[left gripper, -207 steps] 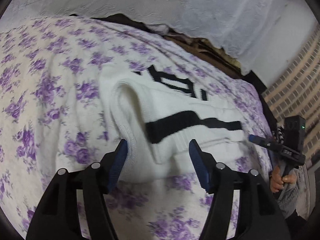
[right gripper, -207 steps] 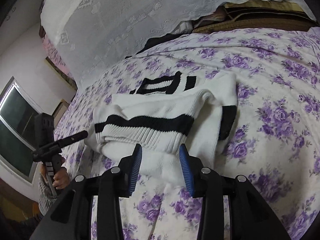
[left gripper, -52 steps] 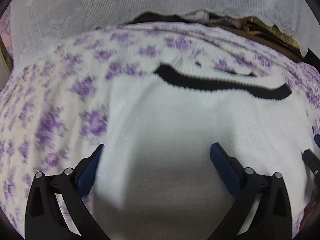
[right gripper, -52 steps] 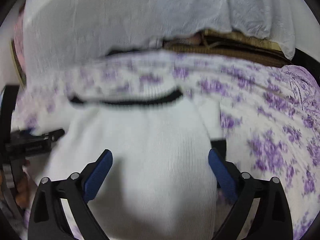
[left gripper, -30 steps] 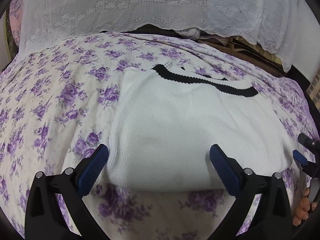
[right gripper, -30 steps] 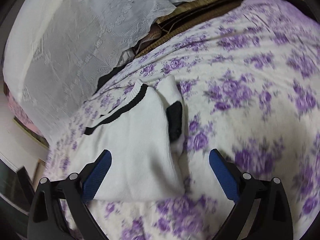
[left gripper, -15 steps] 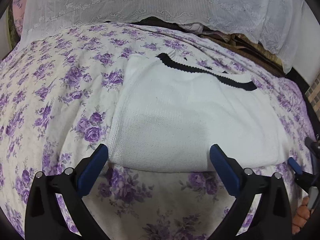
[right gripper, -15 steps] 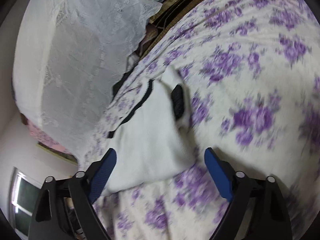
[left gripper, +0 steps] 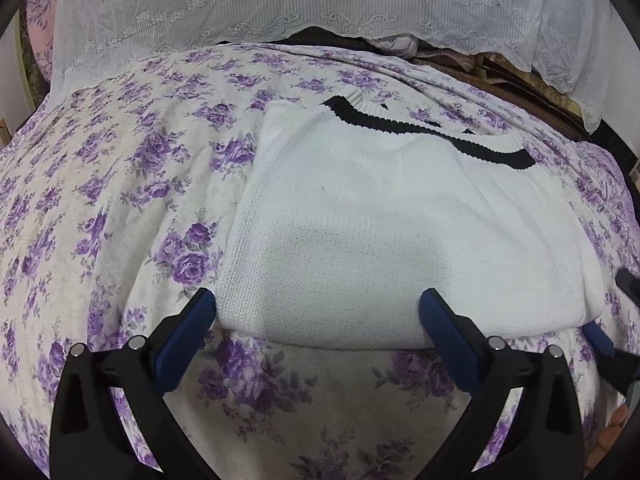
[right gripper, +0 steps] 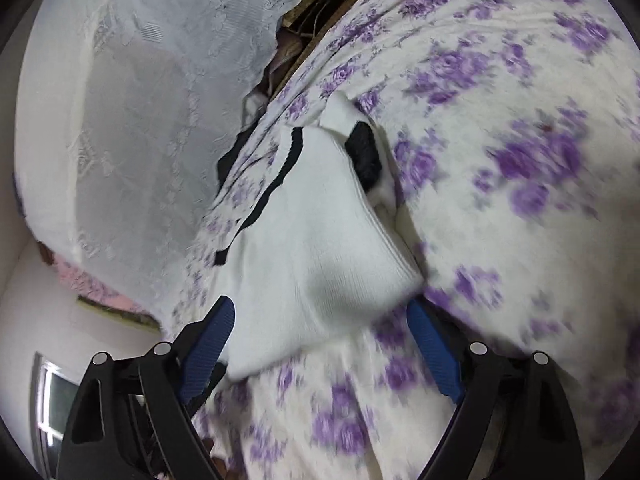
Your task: Fold small clothes
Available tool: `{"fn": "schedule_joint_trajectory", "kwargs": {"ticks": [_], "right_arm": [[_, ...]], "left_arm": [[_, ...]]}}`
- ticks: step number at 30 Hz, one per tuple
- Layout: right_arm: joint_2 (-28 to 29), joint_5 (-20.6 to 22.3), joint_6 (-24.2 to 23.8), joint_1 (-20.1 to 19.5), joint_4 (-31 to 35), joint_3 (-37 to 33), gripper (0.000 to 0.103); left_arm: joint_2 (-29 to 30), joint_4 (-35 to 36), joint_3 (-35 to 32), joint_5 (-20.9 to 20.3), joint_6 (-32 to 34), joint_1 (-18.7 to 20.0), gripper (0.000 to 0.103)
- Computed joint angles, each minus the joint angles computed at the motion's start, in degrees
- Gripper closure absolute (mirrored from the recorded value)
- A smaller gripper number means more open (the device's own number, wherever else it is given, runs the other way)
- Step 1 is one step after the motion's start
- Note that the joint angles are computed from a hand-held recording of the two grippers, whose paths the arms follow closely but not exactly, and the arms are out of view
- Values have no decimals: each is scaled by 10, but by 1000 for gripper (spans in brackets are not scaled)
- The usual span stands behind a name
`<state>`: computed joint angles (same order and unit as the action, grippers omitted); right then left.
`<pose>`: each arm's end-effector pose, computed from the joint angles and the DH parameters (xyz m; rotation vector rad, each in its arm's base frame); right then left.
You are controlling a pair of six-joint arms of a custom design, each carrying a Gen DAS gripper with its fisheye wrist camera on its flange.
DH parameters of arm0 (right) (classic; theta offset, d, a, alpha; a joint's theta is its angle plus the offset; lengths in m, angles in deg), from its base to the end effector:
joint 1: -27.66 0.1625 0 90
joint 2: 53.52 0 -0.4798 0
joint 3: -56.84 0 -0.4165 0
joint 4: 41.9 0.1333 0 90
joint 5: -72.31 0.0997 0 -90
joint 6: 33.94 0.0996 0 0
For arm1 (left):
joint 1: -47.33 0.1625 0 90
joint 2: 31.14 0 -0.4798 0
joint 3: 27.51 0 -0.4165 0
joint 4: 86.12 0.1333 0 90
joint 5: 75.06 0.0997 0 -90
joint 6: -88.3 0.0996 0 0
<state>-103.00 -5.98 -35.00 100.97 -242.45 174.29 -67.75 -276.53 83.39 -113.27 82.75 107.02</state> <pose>-0.0274 -0.6259 0.1368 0.2740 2.8322 -1.1397 -0.1275 -0.6373 0.0363 0.2379 2.2805 -0.8434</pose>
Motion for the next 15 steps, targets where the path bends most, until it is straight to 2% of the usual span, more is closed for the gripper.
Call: {"fn": "schedule_joint_trajectory", "kwargs": {"ticks": [4,8,10,11,12,14,15], "right_arm": [[38,-43,7,21,-20,-58,13],[67,-55,1,27,-48,-103,16],[76,-58,-9,28,-57,-113,25],[77,-52,-13,25,-55,-116,33],[75,-40,-12,20,-51,-115,45],[72,-3,12,6,-43,-114,56],[71,12,21,0,-41,-113,57]], "left_arm": [[-1,3,0,0,-3,1,4],[-1,1,-1,-1,-1,1,4],[-4,-12,-3,-9,2,0,4],[-6,-18,-6,-13,-1,0,4],[-8,-19,-12,-16,-6,0,4],[-9,-9,-29,-20,-18,-3,4],[-6,-1,-43,-22,-14,-6,4]]}}
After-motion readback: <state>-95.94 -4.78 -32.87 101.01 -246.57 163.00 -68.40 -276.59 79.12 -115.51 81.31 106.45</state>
